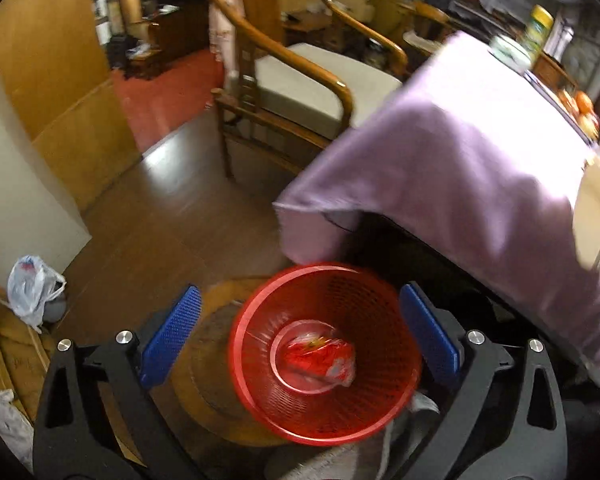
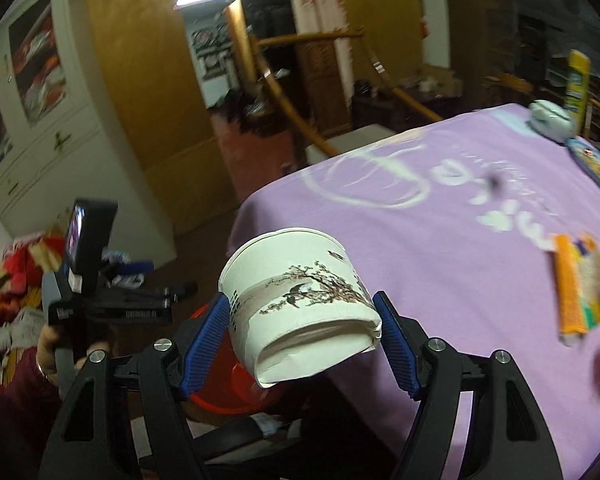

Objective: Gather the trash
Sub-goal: 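Carry the snack bag and paper cup down and drop them into the red wastebasket, then return to the table and grasp the orange medicine box with the left tool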

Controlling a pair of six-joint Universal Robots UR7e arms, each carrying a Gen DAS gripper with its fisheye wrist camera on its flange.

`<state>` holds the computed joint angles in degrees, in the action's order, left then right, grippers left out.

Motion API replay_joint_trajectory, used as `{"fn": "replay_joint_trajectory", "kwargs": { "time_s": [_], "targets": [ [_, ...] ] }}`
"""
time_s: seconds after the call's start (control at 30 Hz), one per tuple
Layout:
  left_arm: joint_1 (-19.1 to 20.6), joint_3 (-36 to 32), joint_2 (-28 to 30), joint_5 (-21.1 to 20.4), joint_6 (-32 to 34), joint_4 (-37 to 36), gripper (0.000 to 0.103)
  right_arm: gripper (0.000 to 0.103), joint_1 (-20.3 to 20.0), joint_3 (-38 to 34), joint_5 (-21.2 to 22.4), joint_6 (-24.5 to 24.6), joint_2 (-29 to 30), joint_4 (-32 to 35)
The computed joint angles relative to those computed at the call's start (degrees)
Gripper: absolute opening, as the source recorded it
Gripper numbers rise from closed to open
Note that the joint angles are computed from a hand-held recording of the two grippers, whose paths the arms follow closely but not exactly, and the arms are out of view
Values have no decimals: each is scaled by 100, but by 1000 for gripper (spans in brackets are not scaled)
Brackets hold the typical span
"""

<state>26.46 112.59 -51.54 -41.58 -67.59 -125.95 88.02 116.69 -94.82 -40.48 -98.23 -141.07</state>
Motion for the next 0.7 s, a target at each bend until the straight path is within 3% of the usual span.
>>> {"fn": "replay_joint_trajectory", "kwargs": {
  "time_s": [0.2,0.3,0.53,0.7],
  "targets": [
    [8,231,-440,258,-1029,904,96,74,381,-63,56,34,444,415],
    [18,313,-584,319,-1236,1072,96,82,375,-207,194,50,624,592],
    [22,252,-512,280,-1123,992,96,82,217,-245,128,181,647,427],
    [-72,-34,-210,268,-856,940,96,82,21,-137,196,116,360,351]
  ]
}}
